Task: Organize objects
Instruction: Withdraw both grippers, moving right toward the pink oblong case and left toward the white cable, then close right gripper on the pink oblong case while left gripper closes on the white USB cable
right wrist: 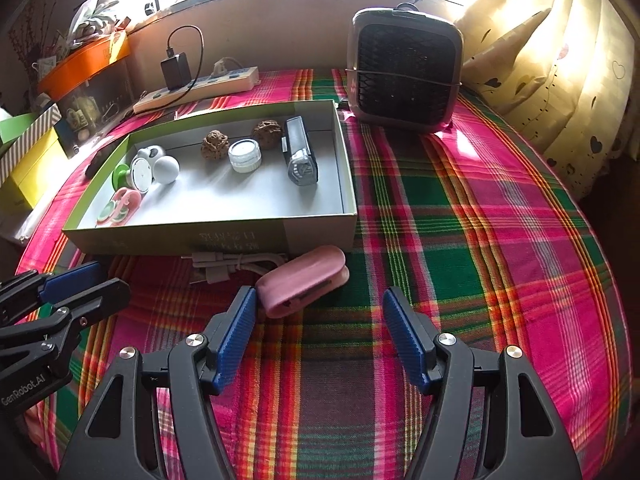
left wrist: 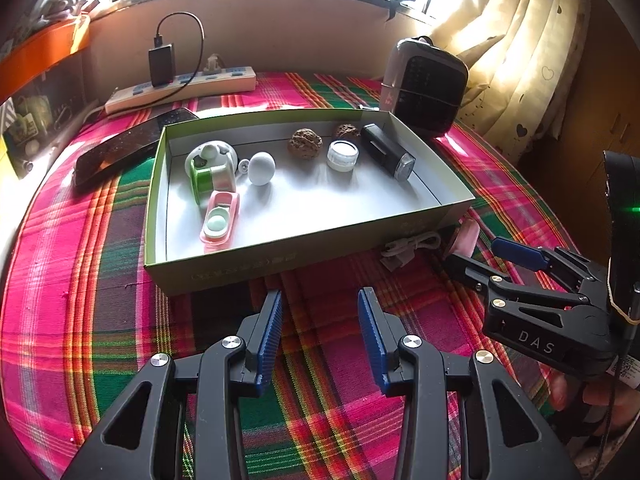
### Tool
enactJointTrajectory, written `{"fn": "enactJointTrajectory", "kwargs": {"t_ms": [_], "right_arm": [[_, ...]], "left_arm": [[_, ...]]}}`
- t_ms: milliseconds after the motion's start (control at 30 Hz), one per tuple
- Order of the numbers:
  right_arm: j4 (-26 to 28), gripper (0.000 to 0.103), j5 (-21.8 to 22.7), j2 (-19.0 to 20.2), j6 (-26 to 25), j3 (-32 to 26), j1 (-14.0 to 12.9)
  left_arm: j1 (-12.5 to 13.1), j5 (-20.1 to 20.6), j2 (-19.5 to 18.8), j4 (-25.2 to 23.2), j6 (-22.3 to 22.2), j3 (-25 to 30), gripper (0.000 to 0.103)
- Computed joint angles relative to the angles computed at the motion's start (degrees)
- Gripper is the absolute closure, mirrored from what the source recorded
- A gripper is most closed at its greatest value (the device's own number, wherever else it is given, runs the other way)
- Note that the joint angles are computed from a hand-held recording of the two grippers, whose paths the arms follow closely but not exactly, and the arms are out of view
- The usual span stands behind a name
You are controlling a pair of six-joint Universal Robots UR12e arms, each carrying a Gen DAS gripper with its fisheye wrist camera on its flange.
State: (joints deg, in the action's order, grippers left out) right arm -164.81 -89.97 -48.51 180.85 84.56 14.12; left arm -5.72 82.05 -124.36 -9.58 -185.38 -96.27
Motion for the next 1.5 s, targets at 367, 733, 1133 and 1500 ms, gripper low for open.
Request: {"fn": "enactJointTrajectory", "kwargs": {"t_ms": [367,733,1133,1500], "right_arm": [[-0.58,0.037,-1.01,-1.37,2.92,2.27,-0.98],[0.65,0.037,1.42,0.25,2.38,-0.64,-0.51],[0.65,0.038,0.58,0.64,1.58,-0.95,-1.49],[-0.01,0.064,1.56,0.28,0.31,-0.31,-2.35]], "left_arm": [[-0.34,-2.59,-0.85,-1.83,3.17,1.66,0.066],[-0.58,-4.01,-1.70,-2.95,4.33,3.38,0.066],[-1.28,-5.42,-3.25,-4.89,7.32,5.89,0.066],[-2.31,-6.35,-3.61,-5.69,9.65,6.70,0.066]]}}
